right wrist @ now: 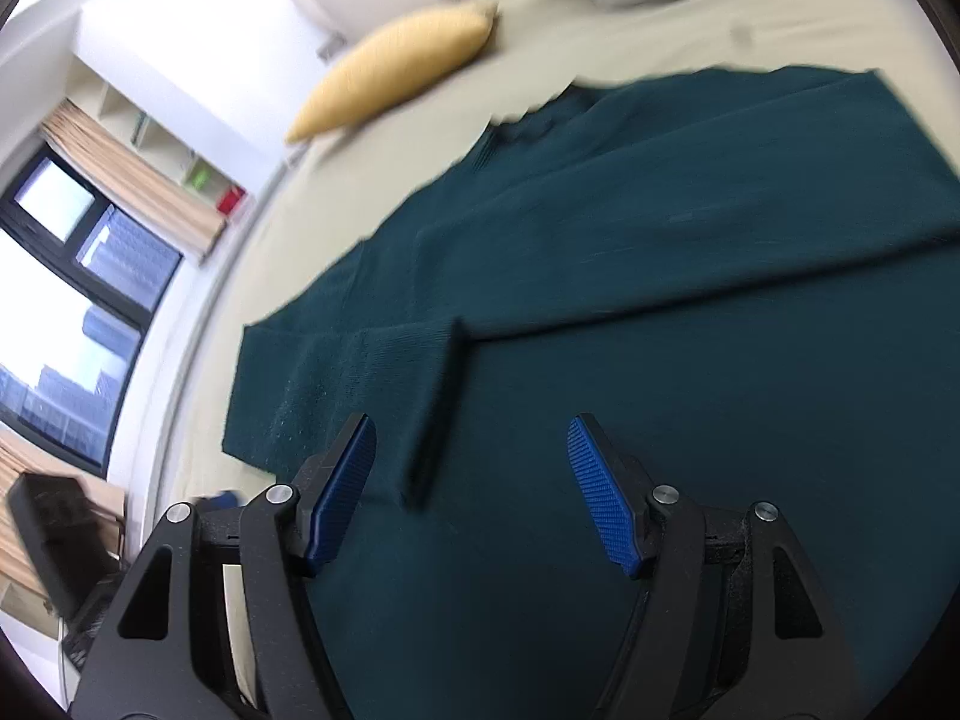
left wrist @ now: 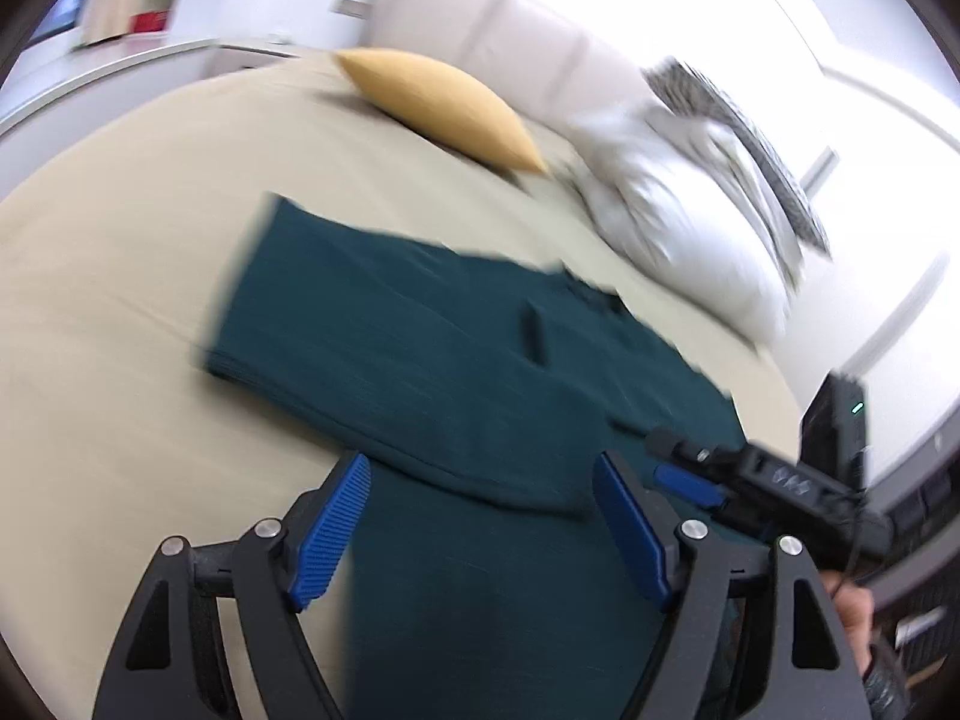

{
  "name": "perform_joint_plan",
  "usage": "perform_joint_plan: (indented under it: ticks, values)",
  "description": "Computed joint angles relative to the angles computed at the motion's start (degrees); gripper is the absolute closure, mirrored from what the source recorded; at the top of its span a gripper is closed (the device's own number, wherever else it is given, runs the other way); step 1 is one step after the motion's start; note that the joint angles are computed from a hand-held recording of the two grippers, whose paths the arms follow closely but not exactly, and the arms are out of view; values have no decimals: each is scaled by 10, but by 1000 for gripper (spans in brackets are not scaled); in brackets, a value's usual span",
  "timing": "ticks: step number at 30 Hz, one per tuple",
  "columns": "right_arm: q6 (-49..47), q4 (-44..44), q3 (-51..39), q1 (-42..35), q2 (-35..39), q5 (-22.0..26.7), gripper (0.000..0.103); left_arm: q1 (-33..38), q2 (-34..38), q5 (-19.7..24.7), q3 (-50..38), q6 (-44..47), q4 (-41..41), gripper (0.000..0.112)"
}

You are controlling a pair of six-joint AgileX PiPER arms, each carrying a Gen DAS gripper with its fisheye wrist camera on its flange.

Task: Fold small clothes

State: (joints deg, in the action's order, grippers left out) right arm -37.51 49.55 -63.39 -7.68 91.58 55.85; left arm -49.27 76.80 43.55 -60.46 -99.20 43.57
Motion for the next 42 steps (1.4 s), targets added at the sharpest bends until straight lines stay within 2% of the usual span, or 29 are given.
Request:
perform_joint_plan:
  ticks: [2,4,5,6,7,8,10,16,19,22,23,27,31,34,35,36,37,38,42]
  values:
    - [48,-36,-39,55,33,-15,37,26,-32,-1,27,0,-3,34]
    - [113,-109,-83,116,72,-31,42,62,-60,-1,50,16,-17,34]
    - [146,-150,-93,144,81,-55,47,89,-74,-14,64,32,-32,34]
    - [165,-176,-104,163,84,-71,58,106,-83,-25,75,40,-40,34]
    - [175,-195,-115,176,87,-74,66,120,-88,-31,83,47,-47,34]
    - [177,-196,-125,179,90,-66,79,135,-91,-37,88,58,-57,34]
    - [173,-197,-142,178,86,-54,94,171,-99,-59,97,90,-79,34]
    - [104,-180,-199,127,26,-23,96,247,-68,-109,65,195,-151,34]
    - [83,-174,-270,75,49,6,96,262,-21,-106,14,258,-183,34]
    - [84,-188,-339,28,106,33,96,282,48,-97,-47,331,-240,34]
    - [90,-205,-351,17,124,26,96,284,68,-91,-66,342,-249,34]
    - [111,-212,-419,-13,213,49,96,285,163,-38,-164,385,-262,34]
    - [92,-193,-393,-23,229,37,96,288,245,12,-253,426,-268,35]
    - [65,-171,-375,-33,238,26,96,285,276,26,-282,420,-254,47]
    - [47,-160,-348,-41,229,21,96,284,282,28,-289,422,-250,60]
    - [41,-154,-340,-43,230,16,96,284,291,34,-301,434,-255,81]
    - [39,-153,-342,-44,236,16,96,286,297,35,-310,454,-268,93]
    - [38,-152,-344,-45,240,17,96,285,302,40,-317,462,-269,101]
    - [51,-141,-348,-49,236,39,96,278,291,45,-320,472,-234,105]
